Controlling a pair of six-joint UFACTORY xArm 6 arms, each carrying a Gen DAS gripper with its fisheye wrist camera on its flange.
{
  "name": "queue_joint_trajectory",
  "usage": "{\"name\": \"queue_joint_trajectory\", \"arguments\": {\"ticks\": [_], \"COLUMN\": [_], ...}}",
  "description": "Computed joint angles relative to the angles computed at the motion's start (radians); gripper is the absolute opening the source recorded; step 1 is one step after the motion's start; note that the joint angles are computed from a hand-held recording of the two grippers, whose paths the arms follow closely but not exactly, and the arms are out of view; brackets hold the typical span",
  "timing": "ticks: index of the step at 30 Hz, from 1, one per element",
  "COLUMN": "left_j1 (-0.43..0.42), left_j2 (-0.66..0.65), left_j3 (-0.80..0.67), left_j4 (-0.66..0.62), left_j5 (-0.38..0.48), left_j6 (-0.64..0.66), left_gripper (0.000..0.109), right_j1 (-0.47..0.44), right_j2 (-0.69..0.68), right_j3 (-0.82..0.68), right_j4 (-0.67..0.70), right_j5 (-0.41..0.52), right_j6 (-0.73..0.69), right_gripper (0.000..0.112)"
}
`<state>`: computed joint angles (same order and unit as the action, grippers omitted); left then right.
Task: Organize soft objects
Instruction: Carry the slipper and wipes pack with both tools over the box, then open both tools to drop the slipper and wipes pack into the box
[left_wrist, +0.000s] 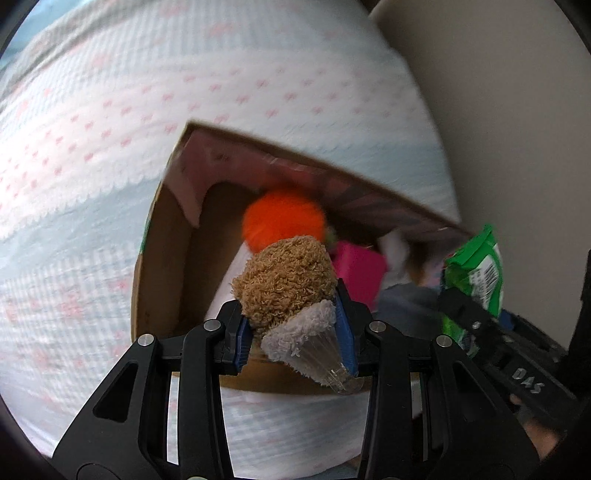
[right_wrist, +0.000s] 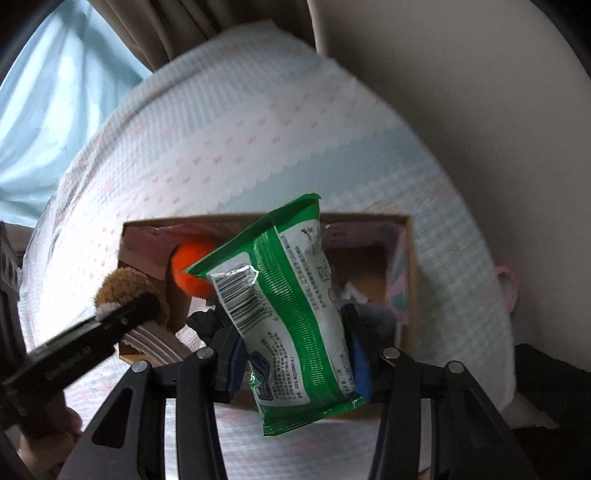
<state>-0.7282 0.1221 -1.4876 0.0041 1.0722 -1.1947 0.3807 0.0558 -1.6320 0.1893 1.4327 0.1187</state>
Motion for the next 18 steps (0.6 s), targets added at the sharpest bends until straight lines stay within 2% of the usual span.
{"name": "queue_joint_trajectory", "arguments": {"ticks": [4,6,7,8,9,10,12,18], "left_j1": [0.000,-0.006,-0.008,-0.011,-0.020,-0.019,-0.024,-0.023], "left_j2": [0.029,0.043,0.061,0.089,0.111,0.124,0.108,0.065], "left_j3": [-0.009,-0.028,-0.051,-0.091,-0.131,-0.160,-0.149,-0.111], "left_j4": [-0.016,0.000,0.009,0.025,0.055,0.060,0.069,0.084], "left_j5": [0.034,0.061,0.086,0.132,0.203,0.232,0.232,0.224], "left_j6": [0.012,0.017,0.027,0.035,0.040,0.054,0.068,0.073], "left_gripper": [0.035,0.040,0.057,0.078,0.093,0.103,0.103,0.103], "right_j1": [0.005,0.013,0.014,0.014,0.015,0.014,0.004,-0.006], "right_j2": [0.071,0.108,0.120,0.124,0.119,0.116,0.107,0.087], "right_j3": [-0.043,-0.071,-0.079,-0.078,-0.067,-0.063,-0.047,-0.028], "right_j4": [0.036,0.044,0.053,0.067,0.072,0.076,0.104,0.082], "right_j5": [0.038,0.058,0.063,0.055,0.032,0.018,-0.010,-0.006], "right_j6": [-0.030,-0.037,-0.039,-0.038,-0.033,-0.030,-0.030,-0.006], "right_gripper": [0.043,0.043,0.044,0.046,0.053,0.074,0.103,0.103]}}
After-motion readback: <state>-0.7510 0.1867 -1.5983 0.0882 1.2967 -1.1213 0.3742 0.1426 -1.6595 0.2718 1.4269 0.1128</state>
